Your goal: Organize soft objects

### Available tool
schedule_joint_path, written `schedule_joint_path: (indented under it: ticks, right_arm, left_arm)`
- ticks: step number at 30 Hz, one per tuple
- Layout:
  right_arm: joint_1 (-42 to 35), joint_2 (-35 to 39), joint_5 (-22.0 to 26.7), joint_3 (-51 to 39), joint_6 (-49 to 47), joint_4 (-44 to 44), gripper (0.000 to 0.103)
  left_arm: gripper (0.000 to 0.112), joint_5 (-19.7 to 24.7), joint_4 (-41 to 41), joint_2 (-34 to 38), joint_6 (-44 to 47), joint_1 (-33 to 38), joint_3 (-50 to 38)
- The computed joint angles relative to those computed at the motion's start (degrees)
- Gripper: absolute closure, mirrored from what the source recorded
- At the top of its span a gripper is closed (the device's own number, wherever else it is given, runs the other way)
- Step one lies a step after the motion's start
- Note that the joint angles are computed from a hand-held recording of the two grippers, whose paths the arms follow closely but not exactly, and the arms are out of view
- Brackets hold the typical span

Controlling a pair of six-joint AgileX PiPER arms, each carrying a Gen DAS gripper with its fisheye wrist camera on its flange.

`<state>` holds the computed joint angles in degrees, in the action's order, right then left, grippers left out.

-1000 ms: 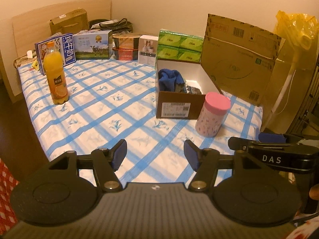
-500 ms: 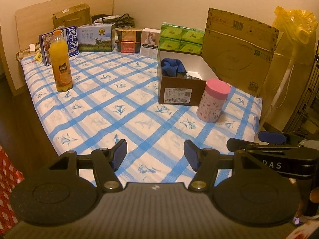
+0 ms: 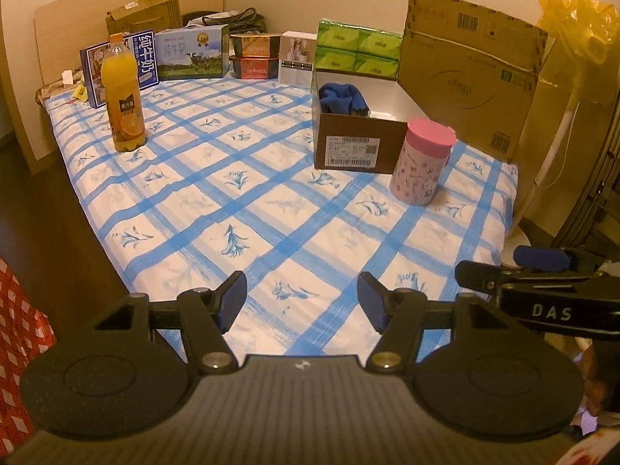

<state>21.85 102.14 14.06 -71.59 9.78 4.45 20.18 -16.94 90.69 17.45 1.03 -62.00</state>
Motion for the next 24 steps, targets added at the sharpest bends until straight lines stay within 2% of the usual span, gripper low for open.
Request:
schedule_joint_path:
  ticks: [9, 24]
  right_arm:
    - [-0.5, -0.7, -0.4, 1.1, -3.0, 3.1, 0.024]
    - [-0.4, 0.1, 0.2, 0.3, -1.4, 2.4, 0.024]
  left_arm:
    - [0.052, -0.5, 0.9, 0.3, -0.6, -0.9, 0.2]
    - [0.052, -0.3, 0.9, 0.8, -0.7, -1.1, -0.1]
